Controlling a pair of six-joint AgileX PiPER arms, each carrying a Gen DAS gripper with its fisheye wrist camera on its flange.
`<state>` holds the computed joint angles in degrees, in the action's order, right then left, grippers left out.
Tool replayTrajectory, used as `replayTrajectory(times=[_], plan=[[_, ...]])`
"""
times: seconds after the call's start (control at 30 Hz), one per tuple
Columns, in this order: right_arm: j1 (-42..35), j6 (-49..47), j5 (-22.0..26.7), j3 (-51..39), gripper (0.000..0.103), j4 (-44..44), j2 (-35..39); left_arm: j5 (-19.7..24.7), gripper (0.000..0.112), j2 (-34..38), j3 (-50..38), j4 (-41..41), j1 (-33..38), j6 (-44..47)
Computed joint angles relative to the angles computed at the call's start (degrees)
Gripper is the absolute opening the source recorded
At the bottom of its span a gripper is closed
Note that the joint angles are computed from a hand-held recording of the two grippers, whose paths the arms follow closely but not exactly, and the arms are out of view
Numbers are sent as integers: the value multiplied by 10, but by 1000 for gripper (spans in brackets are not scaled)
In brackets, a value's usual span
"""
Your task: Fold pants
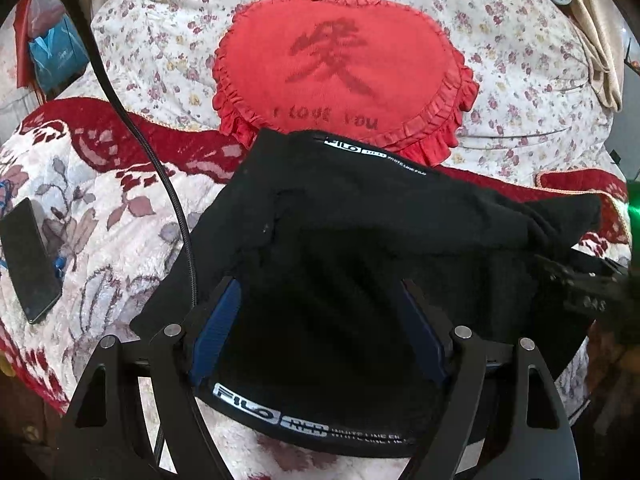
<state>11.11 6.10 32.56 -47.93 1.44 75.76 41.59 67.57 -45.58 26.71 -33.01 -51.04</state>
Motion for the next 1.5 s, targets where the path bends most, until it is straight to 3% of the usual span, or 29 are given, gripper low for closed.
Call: replayTrajectory(times=[0.13,0.37,0.5,0.6,0.7,0.8,0.97,1.03,1.13,1.27,1.33,1.37,1.4,1.43,1.5], plan=[[-6,-2,1,-63,101,-7,75,-18,80,18,-4,-13,30,26],[6,60,93,-274,101,-98,237,-47,80,45,-18,-53,93,85],[-14,17,147,-403,99,-44,342,-51,80,49,-21,-59,109,96],[-23,-7,156,-421,97,-12,365,-51,80,42,-16,-63,121,103],[-33,-28,142,-376,94,17,317,-48,79,29,-8,-78,135,116],[-58,-72,119,-285,94,47,197,-48,79,8,2,-109,156,144],[-119,-76,138,-173,94,14,33,-50,79,-24,20,-170,197,193],[-175,-109,141,-127,94,45,-5,-46,79,-31,27,-185,209,203],[-245,-162,145,-76,94,120,-15,-36,79,-47,40,-184,222,204],[-283,-226,119,-14,93,218,-6,-25,79,-76,58,-204,255,230],[-279,-261,94,17,79,266,-7,-17,79,-86,65,-223,279,254],[-257,-262,68,30,66,264,-14,-15,79,-89,68,-231,289,264],[-231,-255,47,36,32,250,-13,-14,79,-91,71,-246,303,279],[-206,-225,33,39,20,218,-11,-13,79,-94,75,-266,319,298],[-187,-184,12,45,16,196,-17,-10,79,-95,79,-301,343,329]])
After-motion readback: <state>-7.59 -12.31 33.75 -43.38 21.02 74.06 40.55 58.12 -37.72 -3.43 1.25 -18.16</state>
